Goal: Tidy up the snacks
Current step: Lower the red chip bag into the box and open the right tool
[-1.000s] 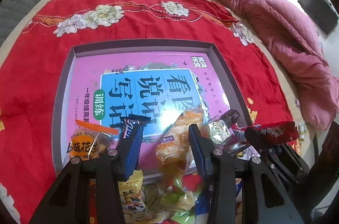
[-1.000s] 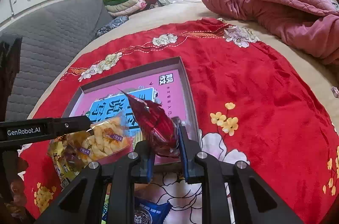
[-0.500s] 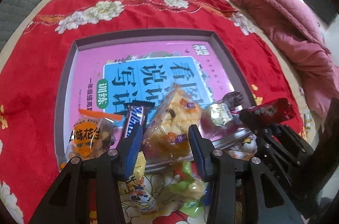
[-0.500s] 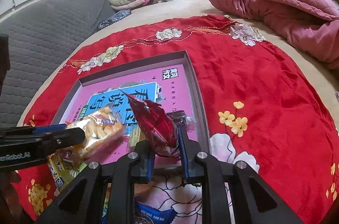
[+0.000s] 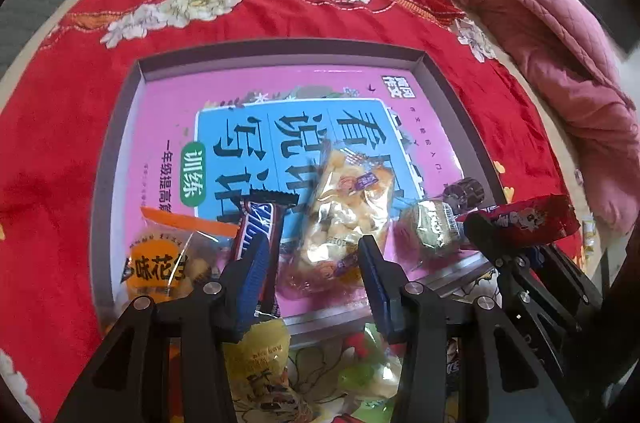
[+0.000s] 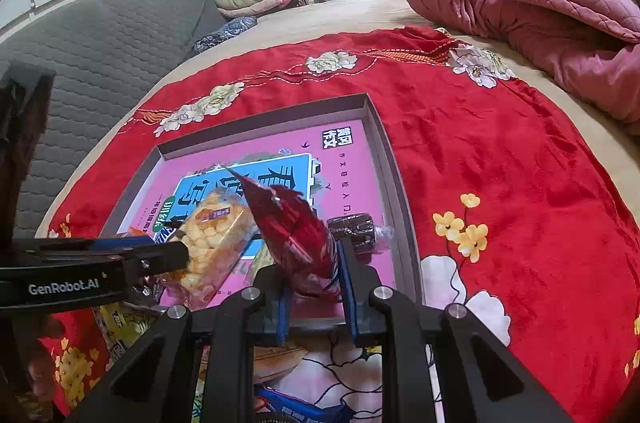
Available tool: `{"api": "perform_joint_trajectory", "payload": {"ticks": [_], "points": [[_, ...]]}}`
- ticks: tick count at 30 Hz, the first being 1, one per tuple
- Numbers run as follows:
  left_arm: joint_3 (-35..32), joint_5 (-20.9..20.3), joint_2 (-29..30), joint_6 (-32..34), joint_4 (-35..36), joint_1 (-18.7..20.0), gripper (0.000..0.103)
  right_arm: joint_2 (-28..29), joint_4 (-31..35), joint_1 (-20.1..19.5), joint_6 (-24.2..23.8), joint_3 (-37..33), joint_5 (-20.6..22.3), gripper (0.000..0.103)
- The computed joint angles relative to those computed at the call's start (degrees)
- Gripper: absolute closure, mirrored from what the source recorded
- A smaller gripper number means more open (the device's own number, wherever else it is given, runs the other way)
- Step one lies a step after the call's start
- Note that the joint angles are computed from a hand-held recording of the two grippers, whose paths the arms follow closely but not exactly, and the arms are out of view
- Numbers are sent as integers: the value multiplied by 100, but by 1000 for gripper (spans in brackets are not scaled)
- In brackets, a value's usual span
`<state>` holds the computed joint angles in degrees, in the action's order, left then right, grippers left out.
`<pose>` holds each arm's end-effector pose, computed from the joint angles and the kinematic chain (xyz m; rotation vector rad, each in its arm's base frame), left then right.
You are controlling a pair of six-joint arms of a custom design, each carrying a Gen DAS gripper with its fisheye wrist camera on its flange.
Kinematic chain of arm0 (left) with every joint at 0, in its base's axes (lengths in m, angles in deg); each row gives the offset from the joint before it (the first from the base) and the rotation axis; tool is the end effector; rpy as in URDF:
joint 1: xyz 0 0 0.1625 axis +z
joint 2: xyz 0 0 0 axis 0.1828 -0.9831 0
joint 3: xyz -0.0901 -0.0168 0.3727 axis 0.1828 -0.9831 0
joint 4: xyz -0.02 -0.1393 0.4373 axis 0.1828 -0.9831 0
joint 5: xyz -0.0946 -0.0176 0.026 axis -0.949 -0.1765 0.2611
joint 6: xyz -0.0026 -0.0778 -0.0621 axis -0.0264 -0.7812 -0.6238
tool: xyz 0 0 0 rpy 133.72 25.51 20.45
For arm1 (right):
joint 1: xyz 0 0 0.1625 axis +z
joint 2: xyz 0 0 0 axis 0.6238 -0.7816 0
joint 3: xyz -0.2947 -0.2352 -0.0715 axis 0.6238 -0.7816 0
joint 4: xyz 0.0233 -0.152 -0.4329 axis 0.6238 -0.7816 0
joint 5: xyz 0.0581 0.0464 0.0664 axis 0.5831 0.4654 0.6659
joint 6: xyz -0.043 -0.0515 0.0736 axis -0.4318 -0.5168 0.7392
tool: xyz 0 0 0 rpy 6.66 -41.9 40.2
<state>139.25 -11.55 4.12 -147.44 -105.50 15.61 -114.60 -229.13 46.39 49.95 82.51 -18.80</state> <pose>-0.2773 -0.3533 0.0391 0.0099 2.4721 -0.6006 0.0839 -0.3507 0.1969 0.6713 -2.5190 0.7726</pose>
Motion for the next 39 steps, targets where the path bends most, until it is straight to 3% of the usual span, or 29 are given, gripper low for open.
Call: {"api": "perform_joint_trajectory", "payload": {"ticks": [11,15,20,26,39], "points": [[22,4,19,5,-105,0,54,64,-19,50,-58,7,36,81],[28,-4,10,17,-123,15,54,0,52,10,-40,16,147,71],[50,-22,-20,11,-142,19,54,-97,109,1,-89,52,261,69],[76,-39,-75,-27,-147,-7,54,-77,-44,-12,18,45,190,56],[74,-38,-123,-39,-112,-38,54,-260,154,-317,466,-58,314,51]]}}
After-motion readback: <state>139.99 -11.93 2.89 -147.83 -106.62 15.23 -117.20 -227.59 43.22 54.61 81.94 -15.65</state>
